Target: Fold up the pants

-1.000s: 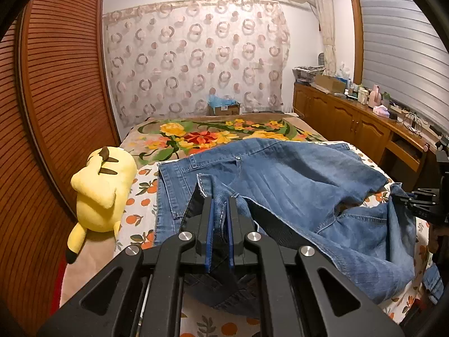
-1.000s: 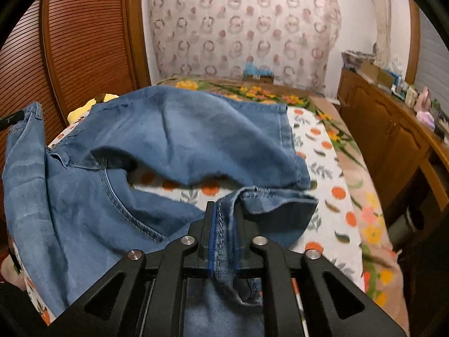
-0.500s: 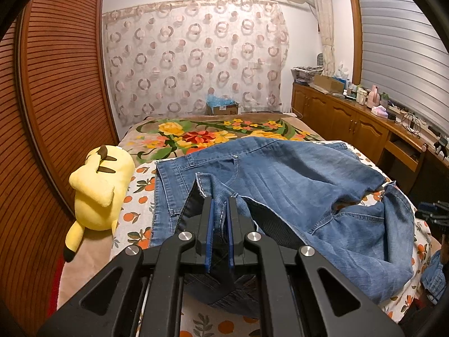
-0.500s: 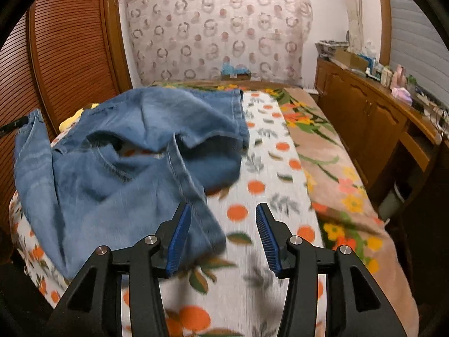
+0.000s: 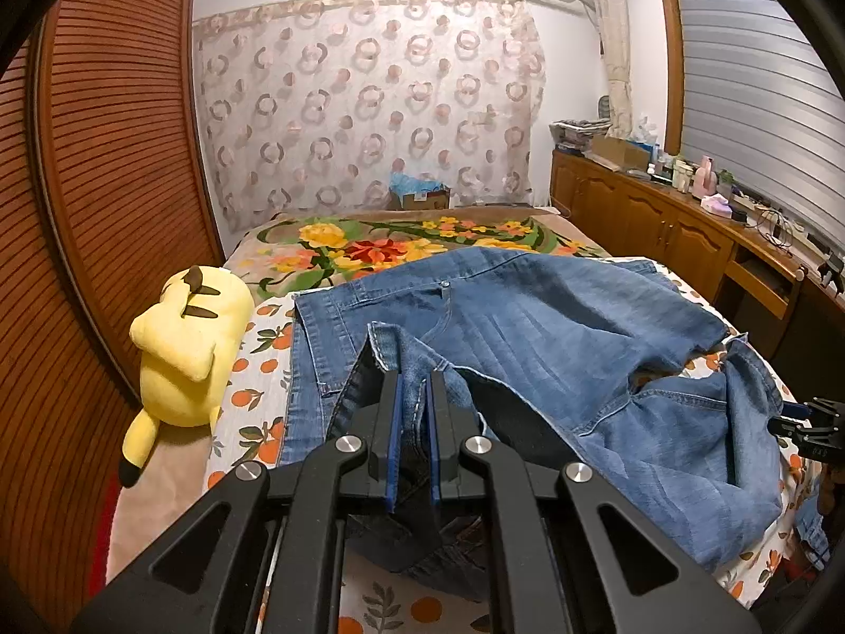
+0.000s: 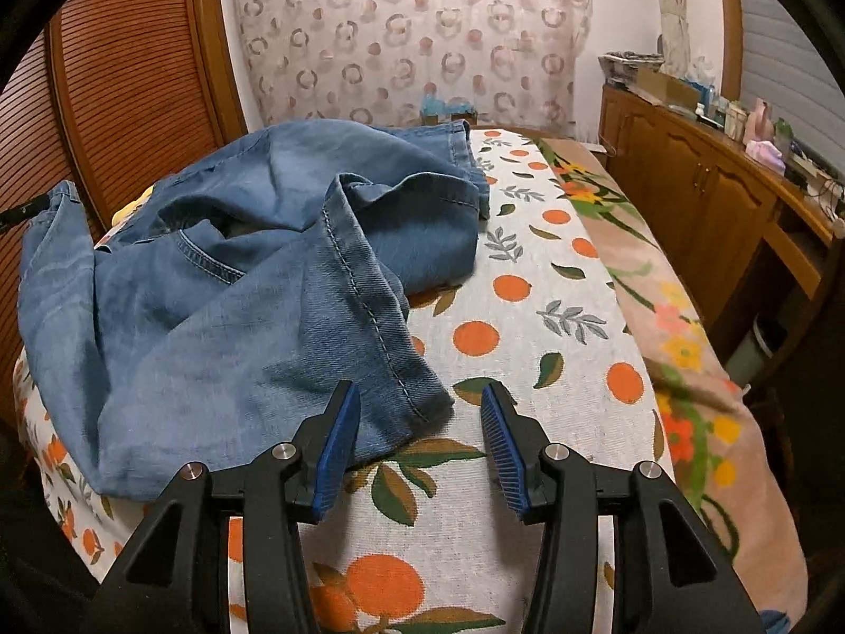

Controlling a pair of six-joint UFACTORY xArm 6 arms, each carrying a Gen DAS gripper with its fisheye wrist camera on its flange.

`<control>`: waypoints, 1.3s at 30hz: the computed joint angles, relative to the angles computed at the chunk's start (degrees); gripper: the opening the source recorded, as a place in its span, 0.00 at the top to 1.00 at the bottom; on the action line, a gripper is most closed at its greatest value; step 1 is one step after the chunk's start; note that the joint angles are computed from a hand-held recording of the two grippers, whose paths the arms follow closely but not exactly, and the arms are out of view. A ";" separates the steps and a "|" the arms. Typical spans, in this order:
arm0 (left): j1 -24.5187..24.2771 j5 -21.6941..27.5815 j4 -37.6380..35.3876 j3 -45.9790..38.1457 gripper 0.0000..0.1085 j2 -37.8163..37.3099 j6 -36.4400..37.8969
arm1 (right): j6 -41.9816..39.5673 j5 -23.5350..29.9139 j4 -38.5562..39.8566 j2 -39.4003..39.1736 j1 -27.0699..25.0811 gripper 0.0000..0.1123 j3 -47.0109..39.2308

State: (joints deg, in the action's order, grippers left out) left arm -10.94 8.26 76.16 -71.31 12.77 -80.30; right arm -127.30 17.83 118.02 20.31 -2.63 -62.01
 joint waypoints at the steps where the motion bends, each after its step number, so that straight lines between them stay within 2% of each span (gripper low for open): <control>1: 0.04 -0.03 0.28 0.01 0.91 -0.02 -0.26 | 0.01 0.24 0.05 0.01 -0.04 0.59 0.04; 2: 0.03 0.08 1.59 0.06 0.91 -0.08 -1.73 | 0.24 0.55 -0.19 -0.30 -0.10 0.67 0.39; 3: -0.07 0.32 3.21 0.05 0.91 -0.24 -3.59 | 1.01 1.35 -1.21 -0.46 -0.29 0.71 0.70; 5: 0.39 0.16 4.98 -0.08 0.91 -0.32 -5.24 | 1.85 1.99 -2.55 -0.43 -0.32 0.87 0.88; 8: 0.62 0.10 7.41 -0.79 0.91 -0.38 -7.69 | 4.04 4.52 -4.63 -0.78 -1.17 0.92 1.33; 14: 1.51 -0.44 7.05 -4.07 0.91 0.61 -7.68 | 0.62 9.18 -0.51 -6.22 -4.79 0.95 3.41; 22: 3.07 -0.75 4.41 -8.06 0.91 2.62 -5.92 | -2.77 11.25 2.59 -11.01 -7.79 0.95 2.75; 32: 4.27 -0.47 -5.84 -12.69 0.91 7.96 3.95 | -4.63 5.73 3.42 -4.96 -4.54 0.96 -6.13; 35: 4.47 -0.10 -10.73 -14.15 0.91 10.10 8.45 | -2.01 2.85 0.70 -1.83 -2.82 0.96 -10.15; 39: 4.54 0.90 -19.35 -16.23 0.91 13.73 16.17 | 5.68 -0.17 -7.51 3.20 -1.49 0.96 -16.25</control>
State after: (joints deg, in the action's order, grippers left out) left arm -6.40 9.15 56.81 -87.54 26.50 -64.12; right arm -121.62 17.66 110.52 23.51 -4.12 -78.26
